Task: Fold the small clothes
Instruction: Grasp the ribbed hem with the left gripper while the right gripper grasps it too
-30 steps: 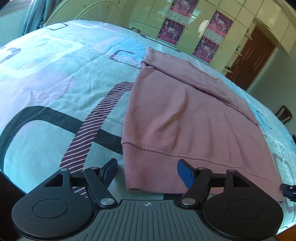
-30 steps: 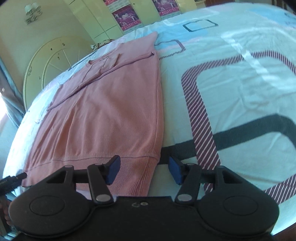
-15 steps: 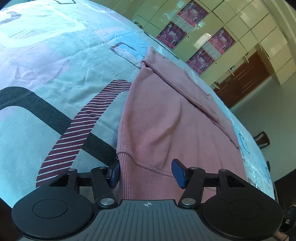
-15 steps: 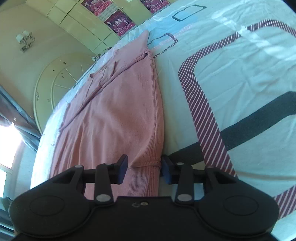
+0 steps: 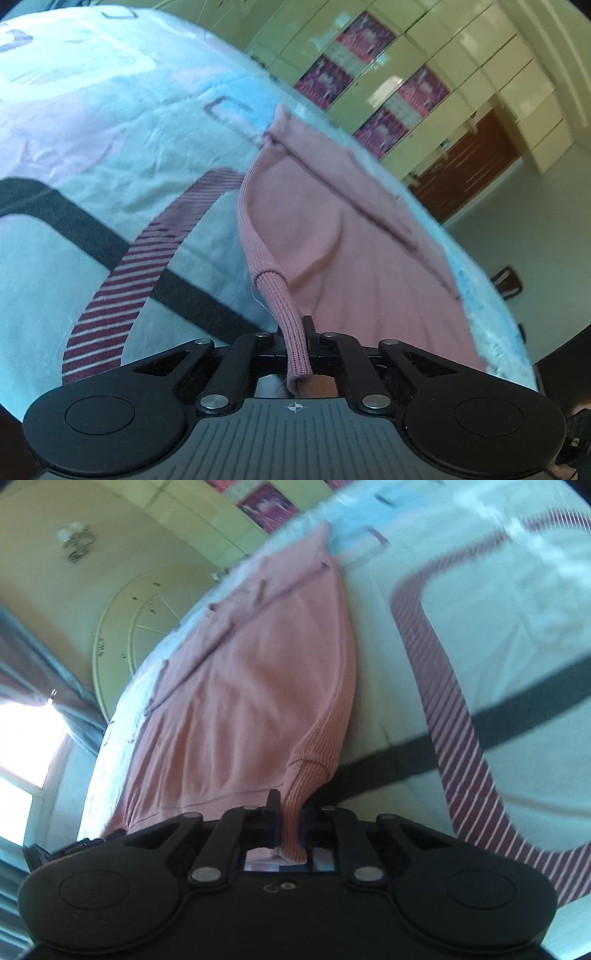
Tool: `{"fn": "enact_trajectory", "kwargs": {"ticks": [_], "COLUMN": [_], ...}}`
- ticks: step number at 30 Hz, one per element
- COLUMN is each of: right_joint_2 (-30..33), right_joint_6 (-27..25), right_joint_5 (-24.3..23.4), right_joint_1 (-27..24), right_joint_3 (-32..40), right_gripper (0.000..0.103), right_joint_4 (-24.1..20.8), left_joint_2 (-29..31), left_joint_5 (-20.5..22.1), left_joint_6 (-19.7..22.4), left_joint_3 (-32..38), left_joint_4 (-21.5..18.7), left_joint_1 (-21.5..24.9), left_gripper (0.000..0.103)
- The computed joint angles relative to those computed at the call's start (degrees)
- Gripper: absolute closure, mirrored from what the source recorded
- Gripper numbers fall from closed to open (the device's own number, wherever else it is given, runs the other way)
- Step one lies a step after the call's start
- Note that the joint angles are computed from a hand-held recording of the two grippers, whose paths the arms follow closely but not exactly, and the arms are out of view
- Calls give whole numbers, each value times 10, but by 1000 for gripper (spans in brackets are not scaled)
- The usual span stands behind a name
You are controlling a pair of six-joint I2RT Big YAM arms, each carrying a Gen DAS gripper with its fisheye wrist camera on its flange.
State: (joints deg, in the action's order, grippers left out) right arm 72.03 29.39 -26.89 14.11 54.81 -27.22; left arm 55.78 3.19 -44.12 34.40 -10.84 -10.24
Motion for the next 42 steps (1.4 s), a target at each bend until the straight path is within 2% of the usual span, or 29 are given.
{"fn": "enact_trajectory", "kwargs": {"ticks": [1,3,4,6,7,8,10,14,18,21,25,28,34,37,42], "right_joint_2": [-15,-37,-34,0,11,5,-9,-12,-17,-7,35,80,196,260,379], "right_joint_6": [-5,-27,-37,-54,-49,-30,-8,-26,-19,-9,-3,-1,3,7,31], "right_joint_5": [-3,-2,4,36,41,33,31,37,43,45,52,63,88,100,111], "right_joint_1": [-2,-7,-8,-5,-4,-7,-7,-6,-4,-8,-11,-12,-15,-15,-18], "right_joint_3": [-7,-20,-21,0,2,-5,-12,2,20,49,114,182,334,416,570], "right_gripper": [94,94,94,95,95,95,95,95,95,95,95,95,95,95,95], "right_joint_4": [14,35,29,-27,-36,-18,-1,-1,31,55,73,60,27,-5,-74], "left_joint_2": [-10,-5,8,35,30,28,20,-5,-27,-7,55,120,252,319,438], "left_joint_5": [-9,-30,-26,-19,-20,-19,-28,-55,-71,-68,-64,-52,-16,4,35], "left_joint_6": [1,28,33,22,-2,-22,-38,-74,-79,-73,-51,-37,-36,-32,-6], "left_joint_3": [-5,6,12,19,11,10,6,-2,14,46,117,187,320,393,538], "left_joint_4": [11,-26,-38,-61,-47,-44,-39,-29,3,33,67,58,47,22,-65], "left_joint_1": [-2,-4,-3,1,1,2,-1,-20,-22,-6,8,23,50,61,77], "left_gripper": [99,99,99,99,99,99,99,99,99,99,99,99,99,99,99]}}
